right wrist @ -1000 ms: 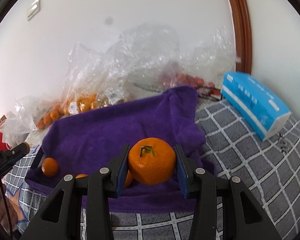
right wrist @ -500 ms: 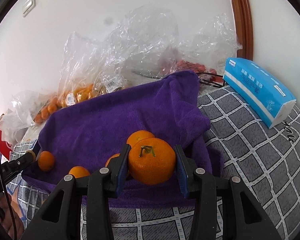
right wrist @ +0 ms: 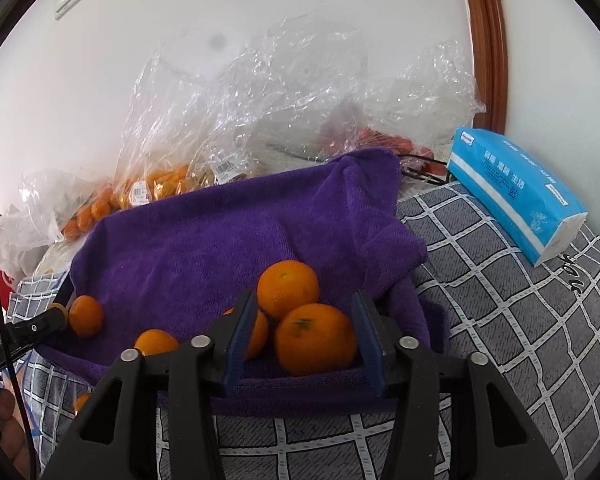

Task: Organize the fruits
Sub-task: 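Open both tools to release the fruits onto the towel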

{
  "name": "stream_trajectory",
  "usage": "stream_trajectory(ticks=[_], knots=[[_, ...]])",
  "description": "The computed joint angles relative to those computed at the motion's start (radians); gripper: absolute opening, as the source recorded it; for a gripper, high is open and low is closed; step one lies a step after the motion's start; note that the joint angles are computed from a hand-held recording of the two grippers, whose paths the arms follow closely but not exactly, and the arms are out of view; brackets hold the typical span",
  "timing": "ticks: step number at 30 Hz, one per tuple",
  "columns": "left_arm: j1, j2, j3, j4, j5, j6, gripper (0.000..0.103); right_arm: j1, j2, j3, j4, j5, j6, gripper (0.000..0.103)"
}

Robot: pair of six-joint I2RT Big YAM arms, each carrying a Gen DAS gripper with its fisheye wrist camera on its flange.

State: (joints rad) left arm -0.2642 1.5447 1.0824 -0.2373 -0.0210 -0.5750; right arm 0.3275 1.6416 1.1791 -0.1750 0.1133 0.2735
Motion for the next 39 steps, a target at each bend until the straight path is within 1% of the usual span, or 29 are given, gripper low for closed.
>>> stream_trajectory(ticks=[2, 5, 7, 9, 12, 15, 18, 23, 25, 26, 28, 30, 33, 35, 38, 39], knots=[[-0.001, 0.001, 0.004, -0.005, -0.001, 0.001, 0.026, 0.001, 0.000, 0.001, -0.001, 0.010, 0.001, 0.051], [0.002, -0.004, -0.002, 0.009, 0.021, -0.003, 0.032, 0.005, -0.004, -0.002, 0.003, 0.028, 0.001, 0.052], [0.002, -0.004, -0.005, 0.017, 0.028, -0.004, 0.034, 0.009, -0.012, -0.013, 0.021, 0.043, 0.000, 0.052], [0.003, -0.008, -0.013, 0.035, 0.042, -0.006, 0.039, 0.011, -0.022, -0.029, 0.050, 0.047, 0.000, 0.052], [0.001, -0.010, -0.017, 0.045, 0.047, -0.011, 0.040, 0.015, -0.032, -0.047, 0.087, 0.060, 0.002, 0.052], [0.003, -0.017, -0.025, 0.060, 0.054, -0.016, 0.040, 0.019, -0.038, -0.054, 0.101, 0.076, 0.002, 0.052], [-0.002, -0.027, -0.037, 0.080, 0.035, -0.014, 0.040, 0.025, -0.049, -0.068, 0.129, 0.088, -0.008, 0.052], [-0.017, -0.040, -0.044, 0.093, -0.021, 0.005, 0.040, 0.035, -0.062, -0.074, 0.136, 0.129, -0.024, 0.052], [-0.022, -0.050, -0.055, 0.112, -0.052, 0.011, 0.040, 0.037, -0.074, -0.080, 0.141, 0.146, -0.022, 0.052], [-0.029, -0.058, -0.062, 0.126, -0.082, 0.019, 0.040, 0.038, -0.081, -0.083, 0.139, 0.145, -0.017, 0.052], [-0.035, -0.064, -0.065, 0.134, -0.115, 0.026, 0.040, 0.039, -0.096, -0.082, 0.100, 0.127, -0.009, 0.052], [-0.037, -0.072, -0.066, 0.138, -0.126, 0.029, 0.041, 0.047, -0.110, -0.085, 0.057, 0.113, -0.004, 0.052], [-0.030, -0.086, -0.067, 0.137, -0.097, 0.030, 0.045, 0.065, -0.132, -0.097, -0.003, 0.086, -0.008, 0.052], [-0.024, -0.098, -0.072, 0.144, -0.073, 0.031, 0.045, 0.084, -0.144, -0.107, -0.032, 0.076, -0.002, 0.052], [-0.018, -0.124, -0.070, 0.130, -0.049, 0.038, 0.045, 0.116, -0.162, -0.120, -0.059, 0.090, 0.006, 0.051], [-0.018, -0.132, -0.061, 0.104, -0.048, 0.040, 0.046, 0.126, -0.169, -0.125, -0.068, 0.091, 0.012, 0.051]])
